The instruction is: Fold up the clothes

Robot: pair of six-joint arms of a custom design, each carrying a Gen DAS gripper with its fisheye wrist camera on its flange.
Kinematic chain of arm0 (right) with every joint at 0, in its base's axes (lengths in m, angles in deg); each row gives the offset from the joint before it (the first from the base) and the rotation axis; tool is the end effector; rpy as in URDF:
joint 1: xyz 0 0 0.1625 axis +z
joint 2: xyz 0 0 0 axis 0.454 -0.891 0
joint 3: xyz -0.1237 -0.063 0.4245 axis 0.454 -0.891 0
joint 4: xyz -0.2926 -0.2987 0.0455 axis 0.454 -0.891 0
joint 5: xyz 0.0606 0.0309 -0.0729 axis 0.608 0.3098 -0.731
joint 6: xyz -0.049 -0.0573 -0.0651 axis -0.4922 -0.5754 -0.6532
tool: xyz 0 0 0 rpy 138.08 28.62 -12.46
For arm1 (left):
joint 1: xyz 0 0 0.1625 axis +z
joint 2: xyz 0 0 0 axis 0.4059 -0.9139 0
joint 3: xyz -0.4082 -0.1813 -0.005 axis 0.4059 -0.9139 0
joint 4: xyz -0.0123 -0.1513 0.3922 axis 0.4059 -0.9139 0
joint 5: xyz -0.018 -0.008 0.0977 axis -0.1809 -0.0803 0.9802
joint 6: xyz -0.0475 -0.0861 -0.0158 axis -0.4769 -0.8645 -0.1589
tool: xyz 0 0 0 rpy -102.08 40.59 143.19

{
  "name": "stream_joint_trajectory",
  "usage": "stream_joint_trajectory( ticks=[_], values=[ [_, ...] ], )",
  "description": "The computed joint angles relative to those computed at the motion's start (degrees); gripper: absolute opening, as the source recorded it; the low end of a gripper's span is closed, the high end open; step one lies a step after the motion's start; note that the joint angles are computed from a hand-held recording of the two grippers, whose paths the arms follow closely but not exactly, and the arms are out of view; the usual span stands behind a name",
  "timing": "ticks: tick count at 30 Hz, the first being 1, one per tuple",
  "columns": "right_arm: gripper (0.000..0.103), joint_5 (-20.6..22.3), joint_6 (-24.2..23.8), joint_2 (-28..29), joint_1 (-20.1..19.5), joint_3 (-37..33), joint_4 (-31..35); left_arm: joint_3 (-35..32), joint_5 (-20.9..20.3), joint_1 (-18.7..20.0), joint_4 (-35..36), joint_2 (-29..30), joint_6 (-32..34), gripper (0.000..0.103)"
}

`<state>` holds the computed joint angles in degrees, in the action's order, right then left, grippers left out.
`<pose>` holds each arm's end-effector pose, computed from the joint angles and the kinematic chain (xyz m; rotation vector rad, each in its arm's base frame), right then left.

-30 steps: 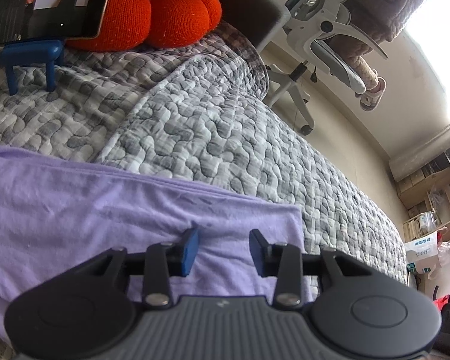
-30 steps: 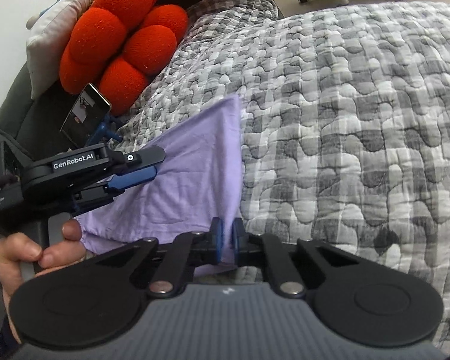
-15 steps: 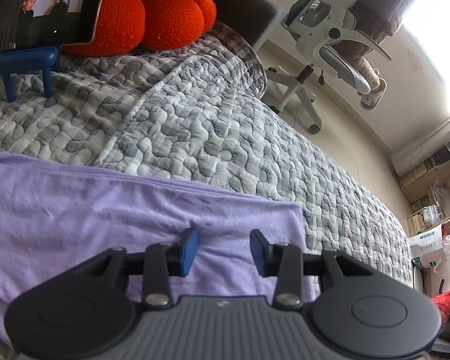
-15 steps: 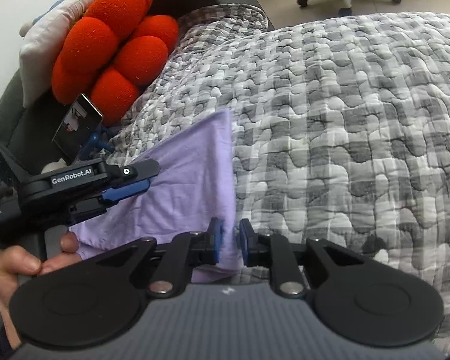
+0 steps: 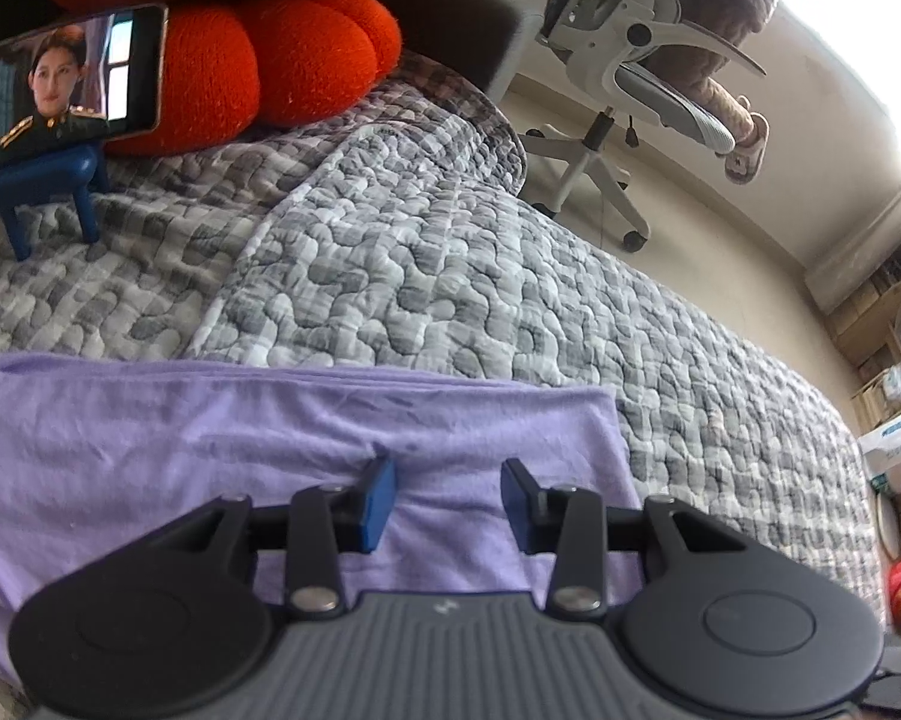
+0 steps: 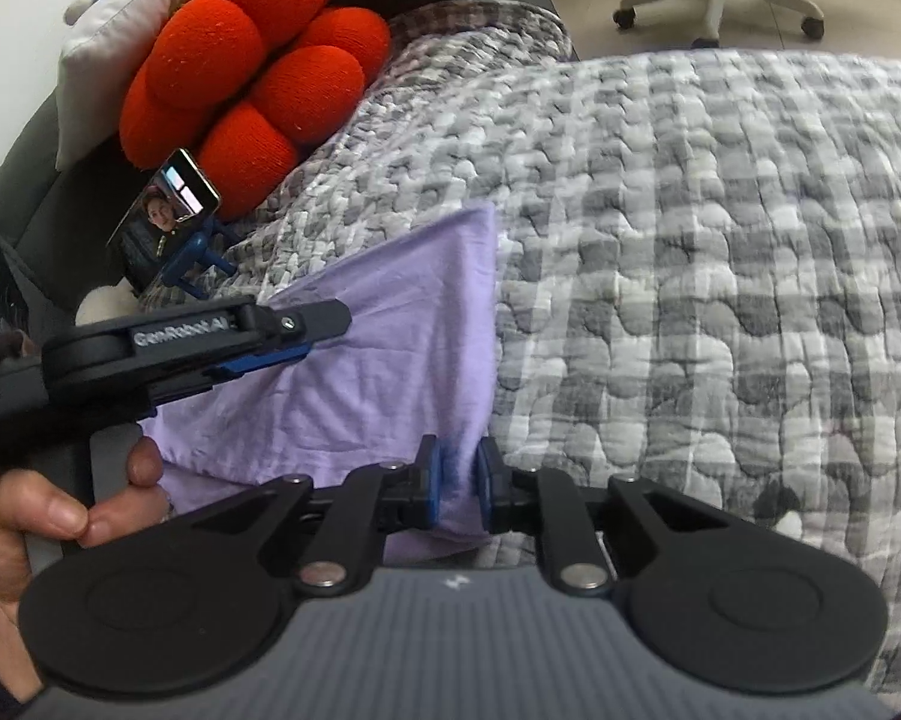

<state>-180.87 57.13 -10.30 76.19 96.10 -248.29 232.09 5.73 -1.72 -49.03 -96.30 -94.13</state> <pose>0.1616 -0.2380 0.1795 0.1403 -2.8037 0.7907 -0.1700 -0.2860 0.1882 0.2506 2.5628 -0.8131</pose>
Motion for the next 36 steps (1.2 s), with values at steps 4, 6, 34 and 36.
stream_joint_trajectory(
  ticks=[4, 6, 34, 36],
  values=[
    [0.020, 0.38, 0.22, 0.74, -0.27, 0.08, -1.34, -0.10, 0.50, -0.53, 1.01, 0.27, 0.13, 0.041],
    [0.020, -0.19, 0.41, 1.08, -0.18, -0.19, -0.97, -0.12, 0.68, -0.74, 1.27, 0.45, 0.06, 0.041],
    [0.009, -3.23, -0.77, 3.83, 4.58, -1.81, -4.34, -0.19, 1.84, -1.98, 2.08, 2.08, 0.68, 0.048],
    [0.009, -3.64, -1.46, 3.73, 4.93, -1.81, -4.10, -0.17, 1.94, -2.01, 2.00, 2.19, 0.72, 0.048]
  ],
)
